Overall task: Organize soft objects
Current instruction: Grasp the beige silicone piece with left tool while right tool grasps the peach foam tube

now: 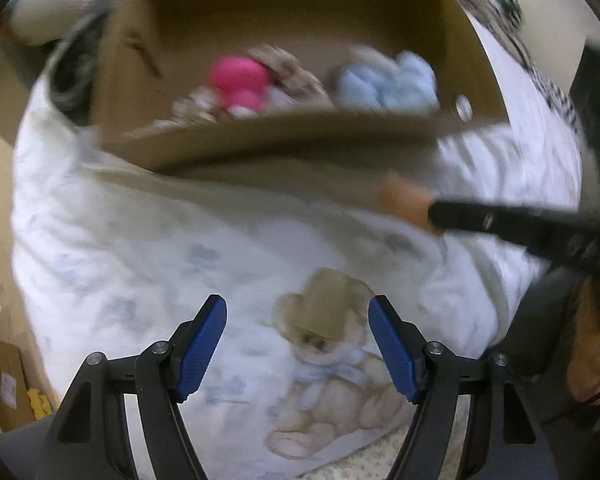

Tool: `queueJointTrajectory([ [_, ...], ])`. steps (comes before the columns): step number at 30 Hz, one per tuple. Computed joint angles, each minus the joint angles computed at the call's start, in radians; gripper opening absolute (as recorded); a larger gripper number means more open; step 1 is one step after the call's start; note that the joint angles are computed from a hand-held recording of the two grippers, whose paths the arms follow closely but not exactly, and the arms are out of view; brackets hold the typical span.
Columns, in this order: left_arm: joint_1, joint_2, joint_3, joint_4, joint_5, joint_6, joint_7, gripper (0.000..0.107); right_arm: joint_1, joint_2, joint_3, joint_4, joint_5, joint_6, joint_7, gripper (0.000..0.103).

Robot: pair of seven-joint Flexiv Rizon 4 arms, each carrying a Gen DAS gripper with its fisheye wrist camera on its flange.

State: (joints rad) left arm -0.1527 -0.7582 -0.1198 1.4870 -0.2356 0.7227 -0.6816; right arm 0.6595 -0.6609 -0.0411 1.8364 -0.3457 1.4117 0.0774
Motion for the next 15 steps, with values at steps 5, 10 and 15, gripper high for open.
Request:
queueJointTrajectory([
  [5, -0.041, -0.013, 0.018, 0.007, 0.064, 0.012, 0.012, 0.063, 0.037, 0.041, -0.044, 0.057, -0.019, 0.01, 0.041, 0.007],
  [10, -0.063, -0.039, 0.038, -0.028, 0.1, -0.01, -0.028, 0.027, 0.055, 0.031, -0.065, 0.056, -0.039, 0.019, 0.077, 0.007],
  [15, -0.039, -0.036, 0.02, -0.037, 0.071, -0.048, -0.032, 0.013, 0.054, 0.021, -0.068, 0.046, -0.051, 0.022, 0.082, 0.007],
])
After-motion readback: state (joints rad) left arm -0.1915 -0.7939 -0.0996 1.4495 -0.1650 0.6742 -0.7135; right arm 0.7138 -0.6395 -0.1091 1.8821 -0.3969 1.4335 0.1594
